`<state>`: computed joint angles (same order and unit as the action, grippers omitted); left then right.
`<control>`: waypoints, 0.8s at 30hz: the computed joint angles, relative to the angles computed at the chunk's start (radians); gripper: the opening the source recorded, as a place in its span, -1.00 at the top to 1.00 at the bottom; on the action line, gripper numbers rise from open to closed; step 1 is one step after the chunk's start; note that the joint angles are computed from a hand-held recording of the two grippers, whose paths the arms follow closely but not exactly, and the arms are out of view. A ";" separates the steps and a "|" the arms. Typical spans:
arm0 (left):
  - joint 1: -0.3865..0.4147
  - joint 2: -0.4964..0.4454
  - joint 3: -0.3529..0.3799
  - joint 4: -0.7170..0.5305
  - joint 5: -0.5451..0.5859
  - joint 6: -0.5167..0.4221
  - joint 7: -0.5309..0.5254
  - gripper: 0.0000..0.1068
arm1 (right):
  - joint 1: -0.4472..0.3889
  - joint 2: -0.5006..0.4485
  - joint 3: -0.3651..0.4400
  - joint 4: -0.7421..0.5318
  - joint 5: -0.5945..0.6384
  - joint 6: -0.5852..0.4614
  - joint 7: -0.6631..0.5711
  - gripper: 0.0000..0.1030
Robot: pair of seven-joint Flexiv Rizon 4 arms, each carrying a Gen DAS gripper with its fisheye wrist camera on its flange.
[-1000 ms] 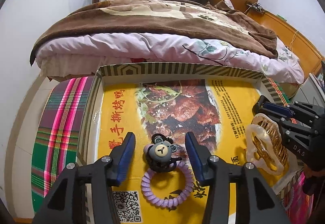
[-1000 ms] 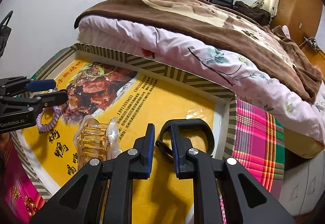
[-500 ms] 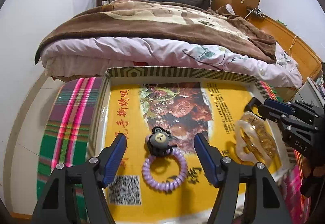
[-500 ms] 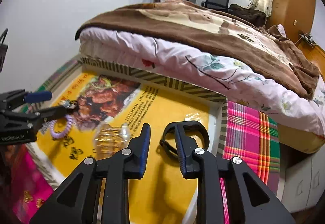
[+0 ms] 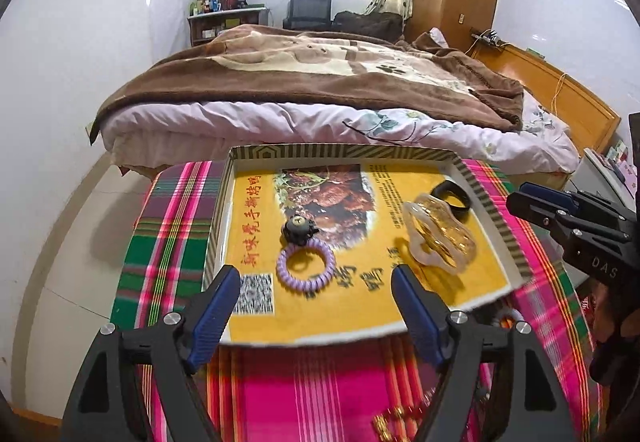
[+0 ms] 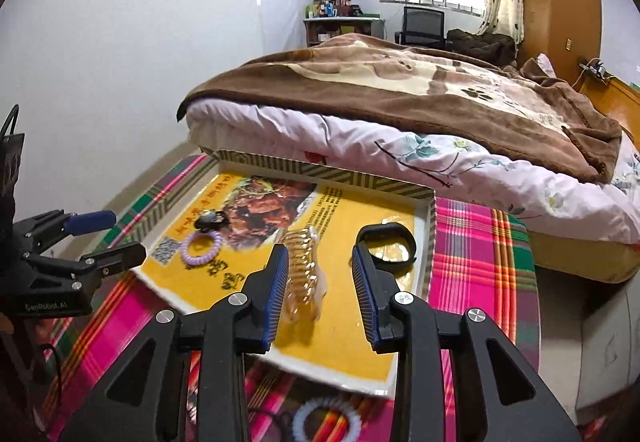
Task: Organize jewelry
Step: 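Withdraw both tools from the box back over the cloth, then grasp the dark bead strand with the right tool while the left tool approaches the gold chain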
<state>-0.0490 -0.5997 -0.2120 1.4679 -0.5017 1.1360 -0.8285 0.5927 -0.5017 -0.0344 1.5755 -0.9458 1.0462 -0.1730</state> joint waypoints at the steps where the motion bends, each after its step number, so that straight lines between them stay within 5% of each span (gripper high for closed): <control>1: 0.005 0.014 -0.007 0.021 -0.007 0.013 0.009 -0.47 | 0.006 0.008 -0.002 0.009 -0.010 -0.002 0.011 0.34; 12: 0.095 0.179 -0.095 0.289 -0.281 0.075 0.242 -0.56 | 0.003 0.144 0.058 0.235 -0.157 0.016 0.314 0.15; 18: 0.083 0.231 -0.062 0.377 -0.438 0.039 0.354 -0.60 | -0.006 0.181 0.118 0.337 -0.175 0.029 0.439 0.15; 24: 0.044 0.255 -0.007 0.426 -0.514 0.019 0.409 -0.61 | 0.017 0.149 0.150 0.340 -0.124 0.048 0.408 0.15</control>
<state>-0.0047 -0.3447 -0.2189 1.8935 -1.0160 1.1546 -0.4197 0.6096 -0.3524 0.1155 1.9158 -1.0702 1.0943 0.2349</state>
